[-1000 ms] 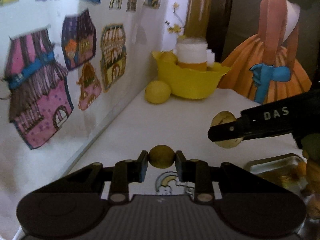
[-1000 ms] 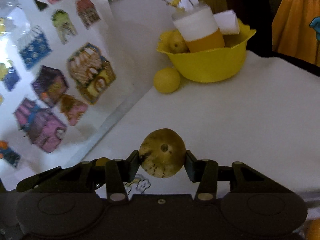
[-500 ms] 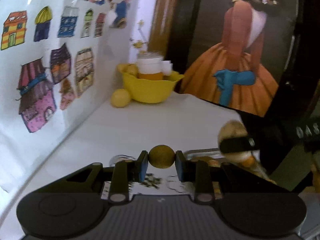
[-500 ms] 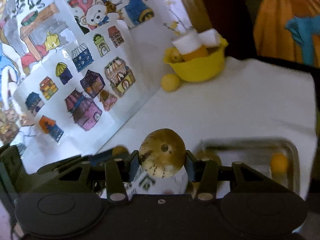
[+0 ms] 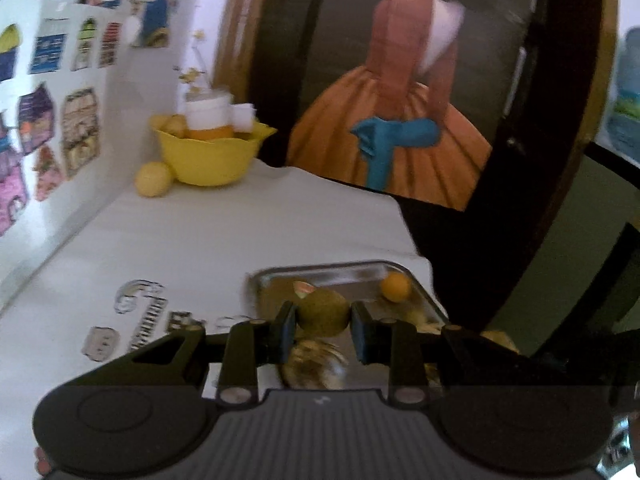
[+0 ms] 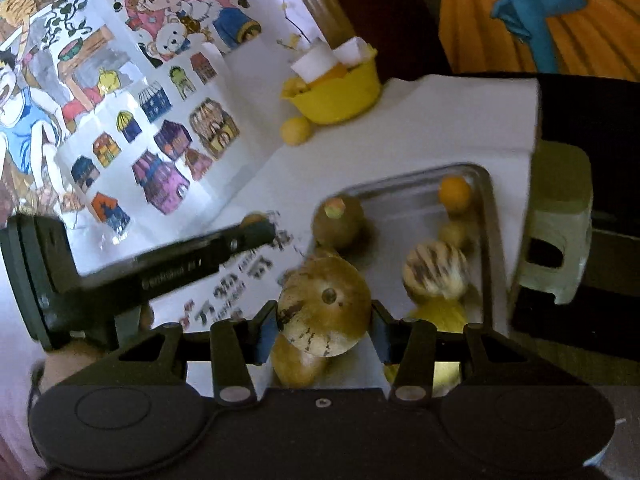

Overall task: Organize fruits
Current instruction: 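Carry the small brown fruit with the left tool while the right tool carries the striped melon to the tray, then open the left tool over the tray while the right tool releases the striped melon there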

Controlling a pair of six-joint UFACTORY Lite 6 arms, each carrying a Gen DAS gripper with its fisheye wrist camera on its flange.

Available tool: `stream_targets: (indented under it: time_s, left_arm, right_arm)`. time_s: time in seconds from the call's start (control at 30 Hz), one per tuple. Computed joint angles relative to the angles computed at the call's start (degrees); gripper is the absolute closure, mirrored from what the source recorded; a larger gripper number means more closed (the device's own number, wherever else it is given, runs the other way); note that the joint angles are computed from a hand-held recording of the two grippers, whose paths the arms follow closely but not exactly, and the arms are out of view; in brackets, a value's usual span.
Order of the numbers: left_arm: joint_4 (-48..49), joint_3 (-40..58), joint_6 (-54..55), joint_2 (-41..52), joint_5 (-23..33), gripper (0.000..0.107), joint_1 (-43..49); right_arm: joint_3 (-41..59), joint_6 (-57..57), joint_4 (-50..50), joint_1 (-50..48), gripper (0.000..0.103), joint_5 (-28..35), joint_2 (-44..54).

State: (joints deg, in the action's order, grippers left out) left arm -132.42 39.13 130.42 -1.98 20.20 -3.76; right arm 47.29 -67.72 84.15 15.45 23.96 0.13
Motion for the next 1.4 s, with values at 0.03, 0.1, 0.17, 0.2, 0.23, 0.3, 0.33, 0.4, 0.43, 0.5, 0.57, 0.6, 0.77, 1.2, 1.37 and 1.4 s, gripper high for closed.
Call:
stream_targets:
  time_s: [0.03,0.1,0.17,0.2,0.23,0.3,0.33,0.4,0.43,0.5,0.57,0.6,0.77,1.2,1.37,1.4]
  left_arm:
    - [-0.9,-0.2,0.9,0.1,-0.2,0.075,-1.0]
    - [-2.9,-0.5,2.9,0.7,-0.7,0.075,-2.9]
    - [-5.7,-1.2,5.8,1.2,-1.0,0.075,-4.7]
    - [-7.3,-1.2,7.3,1.8,-1.2,0.075,-5.5]
    - [-8.8,-1.4,8.7,2.1,-1.2,0.075,-6.3]
    - [-10.2,-1.7,9.8,2.8,-0.9,0.075,-7.1]
    - [-10.3,-1.7,10.0,3.1,-0.6,0.075,-7.3]
    - [-10.7,-1.9,11.3,3.5,-0.1,0.075,-7.8]
    - [-11.3,-1.9,12.6,3.7,0.0,0.075,-8.3]
    - [-10.4,-1.5,13.3,4.6,-0.4,0.075,-9.2]
    - [-9.8,-0.5,13.6,5.9,-1.0,0.075,-10.1]
    - [-10.1,-0.3,14.2,6.4,-1.0,0.075,-10.4]
    - [-8.1,0.5,13.8,8.1,-0.8,0.075,-10.5]
    - [-2.3,3.7,9.5,11.4,-2.8,0.075,-9.7]
    - [-2.0,4.0,9.6,11.6,-3.2,0.075,-9.6]
    - [-2.0,4.1,9.6,11.6,-3.4,0.075,-9.7]
  right_arm:
    - [-2.3,-2.3,1.8,-0.1,0.054,0.0,-1.5]
    - [-6.4,-6.6,4.9,-0.1,0.054,-0.5,-4.2]
    - [-9.3,-10.3,7.8,0.2,0.054,-0.9,-5.9]
    - [-10.5,-12.3,9.4,0.4,0.054,-0.9,-6.5]
    - [-11.4,-13.8,10.6,0.7,0.054,-1.1,-6.8]
    - [-12.7,-16.9,13.1,1.9,0.054,-2.2,-7.3]
    - [-13.2,-18.6,14.3,2.4,0.054,-2.7,-7.5]
    - [-13.7,-21.1,15.6,3.9,0.054,-4.3,-7.6]
    - [-13.7,-22.1,16.1,4.8,0.054,-5.3,-7.4]
    - [-13.5,-23.4,16.2,6.2,0.054,-6.8,-6.5]
    - [-12.5,-22.6,14.3,7.7,0.054,-8.5,-5.2]
    - [-11.8,-21.6,12.8,8.3,0.054,-9.2,-4.5]
    - [-8.1,-11.1,-1.6,10.9,0.054,-12.4,-1.8]
    - [-2.8,11.8,-26.9,11.1,0.054,-11.6,3.3]
    - [-4.0,6.1,-21.0,11.2,0.053,-12.7,3.8]
    - [-4.4,5.2,-20.3,11.4,0.053,-13.3,3.7]
